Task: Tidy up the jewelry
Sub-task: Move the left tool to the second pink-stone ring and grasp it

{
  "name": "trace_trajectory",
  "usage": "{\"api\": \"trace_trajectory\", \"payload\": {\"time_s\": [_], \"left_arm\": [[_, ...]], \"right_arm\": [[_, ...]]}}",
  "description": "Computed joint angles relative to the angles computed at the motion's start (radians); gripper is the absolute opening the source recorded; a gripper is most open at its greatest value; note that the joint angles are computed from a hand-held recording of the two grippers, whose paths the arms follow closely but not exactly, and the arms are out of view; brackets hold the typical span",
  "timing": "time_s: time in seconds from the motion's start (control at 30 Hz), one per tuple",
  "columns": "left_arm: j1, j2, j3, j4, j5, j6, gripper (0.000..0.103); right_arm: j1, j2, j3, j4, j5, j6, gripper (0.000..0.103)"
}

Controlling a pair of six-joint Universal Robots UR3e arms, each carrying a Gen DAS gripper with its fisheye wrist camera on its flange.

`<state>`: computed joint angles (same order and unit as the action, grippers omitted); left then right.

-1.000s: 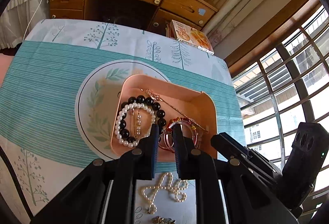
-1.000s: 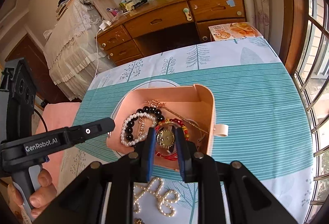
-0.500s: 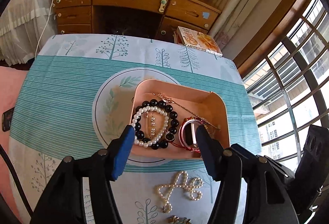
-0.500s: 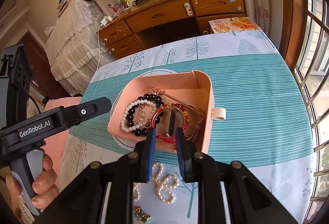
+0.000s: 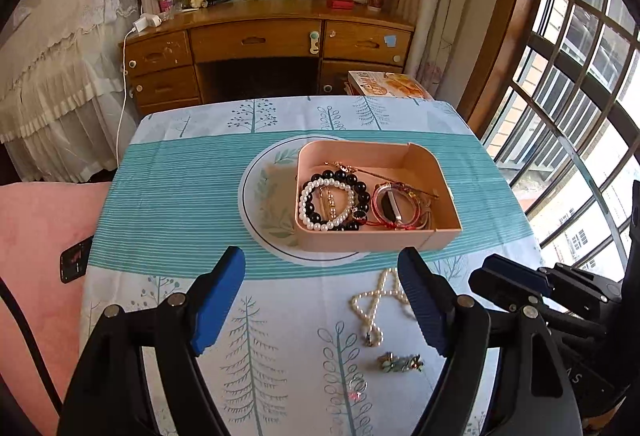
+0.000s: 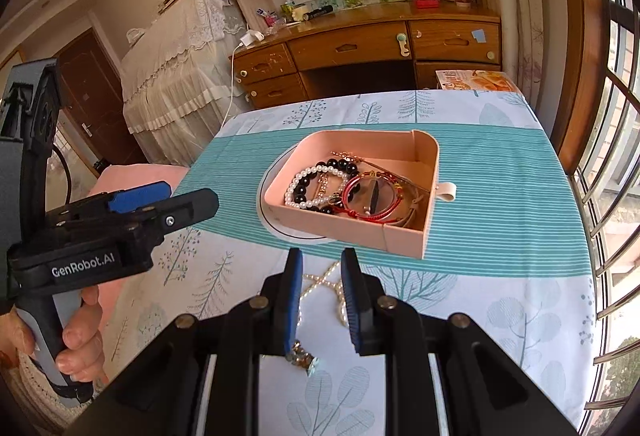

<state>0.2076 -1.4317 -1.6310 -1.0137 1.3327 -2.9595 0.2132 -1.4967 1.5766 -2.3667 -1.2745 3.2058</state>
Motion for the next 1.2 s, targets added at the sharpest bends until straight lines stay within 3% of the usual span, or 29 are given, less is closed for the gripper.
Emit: {"api": "trace_trajectory", "payload": {"time_s": [0.37,0.5,0.73,0.77,0.93,1.2], "left_arm": [[0.053,0.265,-0.287,-0.028,-0.038,0.128,0.077],[0.026,0.314,-0.41,0.018,-0.004,0.149,0.077],[-0.036,0.328,-0.553,0.127,0.072,0.145,0.076],[-0.04,0.321,-0.557,0.13,0.073,0.143,0.075],[-0.067,0.261,-0.54,0.129,0.096,0.121,0.048],[-0.127,0.184,-0.515,0.162,0.132,0.105,0.033]], "right_arm": [[0.001,-0.163,0.222,-0.034,0.021,-0.005,0.02],[0.013,-0.187,0.294,-0.065,-0.004,0.005,0.02],[-0.027,-0.21,0.386,-0.081,0.04,0.021,0.02],[-0.033,-0.212,0.396,-0.085,0.045,0.023,0.02],[-0.052,-0.217,0.437,-0.107,0.064,0.024,0.02],[-0.064,-0.209,0.465,-0.125,0.074,0.008,0.02]]}}
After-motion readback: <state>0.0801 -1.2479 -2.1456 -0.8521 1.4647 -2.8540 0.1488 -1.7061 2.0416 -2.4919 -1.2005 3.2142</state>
